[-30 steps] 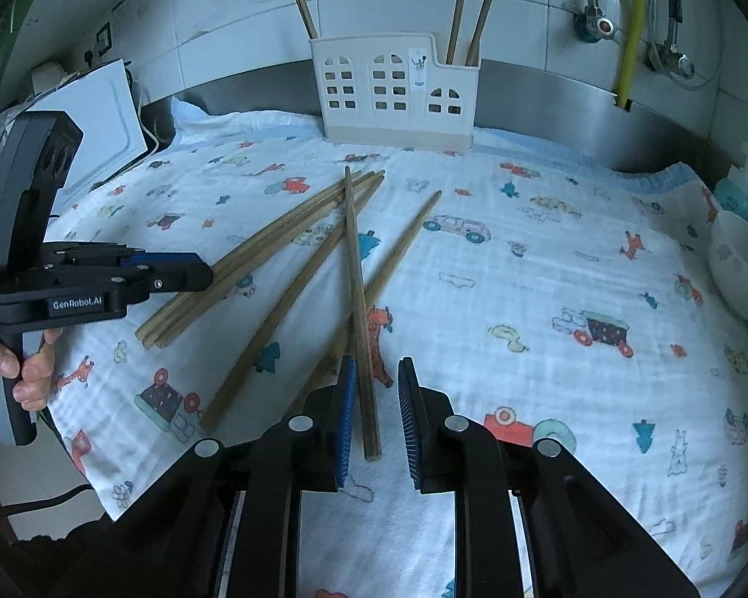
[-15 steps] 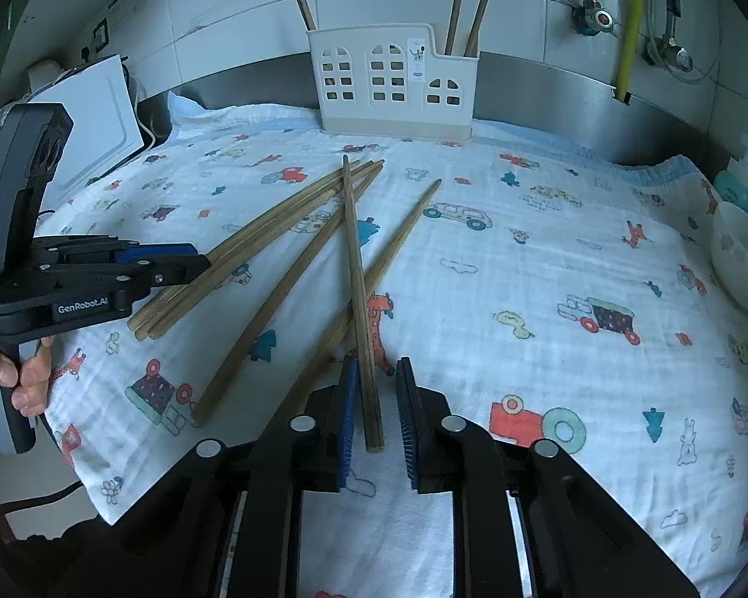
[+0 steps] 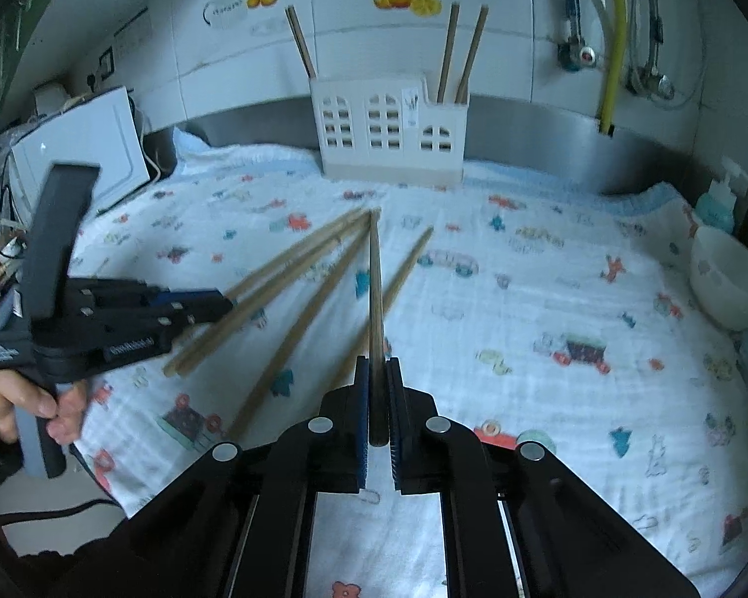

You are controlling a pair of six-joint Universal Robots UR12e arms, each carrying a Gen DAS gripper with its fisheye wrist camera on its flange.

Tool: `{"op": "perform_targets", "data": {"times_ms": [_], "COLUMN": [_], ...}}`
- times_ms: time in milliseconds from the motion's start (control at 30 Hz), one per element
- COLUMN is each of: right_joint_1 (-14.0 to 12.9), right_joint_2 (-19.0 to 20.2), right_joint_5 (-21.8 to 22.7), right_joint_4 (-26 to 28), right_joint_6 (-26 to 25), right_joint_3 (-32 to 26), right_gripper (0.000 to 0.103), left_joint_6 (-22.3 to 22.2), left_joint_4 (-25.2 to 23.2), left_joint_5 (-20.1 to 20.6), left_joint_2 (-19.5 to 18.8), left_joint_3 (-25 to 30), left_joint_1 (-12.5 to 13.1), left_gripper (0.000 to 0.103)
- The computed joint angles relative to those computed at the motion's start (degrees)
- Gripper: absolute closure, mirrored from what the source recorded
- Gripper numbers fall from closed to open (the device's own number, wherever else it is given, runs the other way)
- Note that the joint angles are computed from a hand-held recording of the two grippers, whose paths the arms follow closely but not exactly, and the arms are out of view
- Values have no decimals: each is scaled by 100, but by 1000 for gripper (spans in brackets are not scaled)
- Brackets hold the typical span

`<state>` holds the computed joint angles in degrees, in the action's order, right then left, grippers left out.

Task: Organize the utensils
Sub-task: 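Return both tools to the pile and each grasp one chopstick, then lift both held chopsticks up toward the white holder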

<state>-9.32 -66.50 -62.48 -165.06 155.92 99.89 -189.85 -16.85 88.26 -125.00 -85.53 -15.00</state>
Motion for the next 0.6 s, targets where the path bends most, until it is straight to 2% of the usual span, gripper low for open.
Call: {"op": "perform_targets", "data": {"times_ms": [167, 500, 600], "right_joint_1": [-42, -77, -70], "right_joint_2": [-81, -91, -85], "right_joint_5": [184, 476, 540], "right_joint_4": [-180, -202, -183], "right_joint_6": [108, 287, 298], "right_joint_3": [-62, -356, -439], "right_gripper": [96, 96, 96], "left_joint_6": [-74, -28, 12], "left_joint_4": [150, 1159, 1323], "left_joint_5": [-179, -233, -235], "left_joint_2": [42, 158, 151], "left_joint_3": [-57, -170, -125], "left_joint_1": [56, 106, 111], "left_gripper": [98, 97, 98]}}
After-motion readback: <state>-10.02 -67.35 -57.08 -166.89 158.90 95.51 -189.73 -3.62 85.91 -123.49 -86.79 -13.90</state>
